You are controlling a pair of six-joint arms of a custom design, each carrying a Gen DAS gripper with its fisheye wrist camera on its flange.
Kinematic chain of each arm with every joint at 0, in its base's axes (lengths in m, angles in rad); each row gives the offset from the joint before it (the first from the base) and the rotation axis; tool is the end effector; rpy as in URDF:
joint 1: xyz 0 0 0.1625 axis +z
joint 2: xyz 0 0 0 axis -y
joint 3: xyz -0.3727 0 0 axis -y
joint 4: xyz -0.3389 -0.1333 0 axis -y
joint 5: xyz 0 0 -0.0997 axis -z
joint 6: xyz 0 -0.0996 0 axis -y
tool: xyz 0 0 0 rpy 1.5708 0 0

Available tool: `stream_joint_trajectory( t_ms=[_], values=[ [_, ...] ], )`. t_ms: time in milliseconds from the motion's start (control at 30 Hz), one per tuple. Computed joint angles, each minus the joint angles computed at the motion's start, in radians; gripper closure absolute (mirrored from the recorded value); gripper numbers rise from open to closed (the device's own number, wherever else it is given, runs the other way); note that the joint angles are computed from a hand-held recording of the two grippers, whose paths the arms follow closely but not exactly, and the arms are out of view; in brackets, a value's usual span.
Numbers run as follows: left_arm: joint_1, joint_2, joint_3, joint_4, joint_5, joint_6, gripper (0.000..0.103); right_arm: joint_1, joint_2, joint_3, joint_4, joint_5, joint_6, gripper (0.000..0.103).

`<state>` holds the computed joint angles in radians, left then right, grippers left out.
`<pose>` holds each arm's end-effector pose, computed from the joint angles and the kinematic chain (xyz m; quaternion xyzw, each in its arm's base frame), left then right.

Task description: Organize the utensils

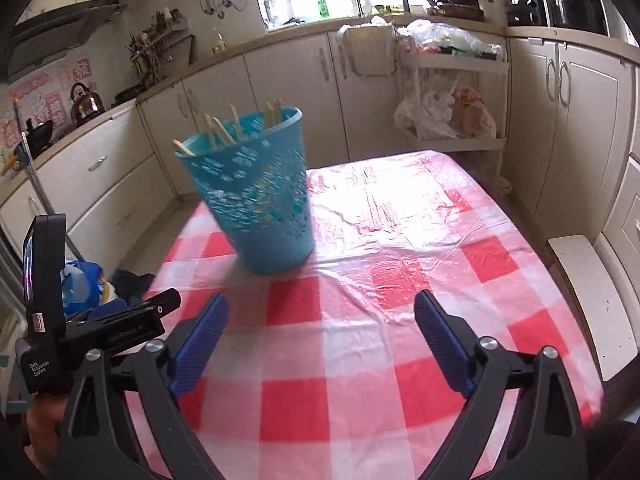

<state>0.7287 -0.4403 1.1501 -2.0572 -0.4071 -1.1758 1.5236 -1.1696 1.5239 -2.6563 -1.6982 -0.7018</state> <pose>-0.3596 -0.6223 0.0399 -0.0775 0.8289 -0.4126 0.3698 0.0920 -0.6086 0.3811 0.2781 -0.8899 0.3103 0.1858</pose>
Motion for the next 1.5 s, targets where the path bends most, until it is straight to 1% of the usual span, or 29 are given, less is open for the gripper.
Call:
stream_joint_trajectory(
  t_ms=[67,133,167,267,300,367,500,533,667,700,800,833,900,967,1067,1200,1267,1500],
  values=[
    [-0.034,-0.027,0.024,0.049,0.011,-0.042,0.008,0.008,-0.043,0.022,0.039,0.001,0.019,0.007],
    [-0.072,-0.053,0.044,0.128,0.03,-0.106,0.008,0.019,-0.079,0.035,0.087,-0.014,0.046,0.007],
    [-0.092,-0.063,0.045,0.187,0.035,-0.152,0.008,0.024,-0.101,0.046,0.11,-0.02,0.065,0.007],
    [-0.142,-0.09,0.038,0.338,0.008,-0.265,0.008,0.039,-0.174,0.092,0.132,-0.027,0.092,0.007],
    [-0.159,-0.092,0.018,0.416,-0.007,-0.32,0.008,0.042,-0.204,0.113,0.136,-0.023,0.092,0.007],
    [-0.189,-0.102,0.008,0.517,-0.024,-0.402,0.008,0.05,-0.255,0.143,0.153,-0.01,0.094,0.007],
    [-0.245,-0.141,0.05,0.557,-0.066,-0.467,0.008,0.067,-0.339,0.199,0.161,-0.017,0.074,0.007],
    [-0.263,-0.144,0.049,0.585,-0.072,-0.489,0.008,0.07,-0.363,0.213,0.171,-0.022,0.072,0.007],
    [-0.322,-0.139,0.024,0.735,-0.077,-0.607,0.008,0.072,-0.447,0.267,0.196,-0.029,0.059,0.007],
    [-0.34,-0.135,0.01,0.799,-0.079,-0.654,0.008,0.072,-0.466,0.281,0.2,-0.033,0.058,0.007],
    [-0.376,-0.131,-0.008,0.895,-0.099,-0.729,0.008,0.075,-0.514,0.312,0.222,-0.044,0.057,0.007],
    [-0.381,-0.132,-0.009,0.905,-0.104,-0.739,0.008,0.074,-0.529,0.323,0.227,-0.044,0.056,0.007],
    [-0.406,-0.135,-0.011,0.959,-0.124,-0.803,0.008,0.073,-0.561,0.347,0.241,-0.044,0.048,0.007],
    [-0.42,-0.135,-0.013,0.995,-0.132,-0.84,0.008,0.07,-0.595,0.374,0.252,-0.046,0.044,0.007],
    [-0.451,-0.13,-0.023,1.064,-0.148,-0.884,0.008,0.058,-0.643,0.407,0.282,-0.028,0.054,0.007],
    [-0.48,-0.112,-0.046,1.12,-0.147,-0.92,0.008,0.061,-0.681,0.427,0.283,-0.026,0.055,0.007],
    [-0.494,-0.09,-0.079,1.174,-0.137,-0.948,0.008,0.064,-0.699,0.437,0.268,-0.019,0.049,0.007],
    [-0.511,-0.086,-0.088,1.194,-0.126,-0.981,0.008,0.065,-0.733,0.453,0.242,-0.008,0.041,0.007]
  ],
)
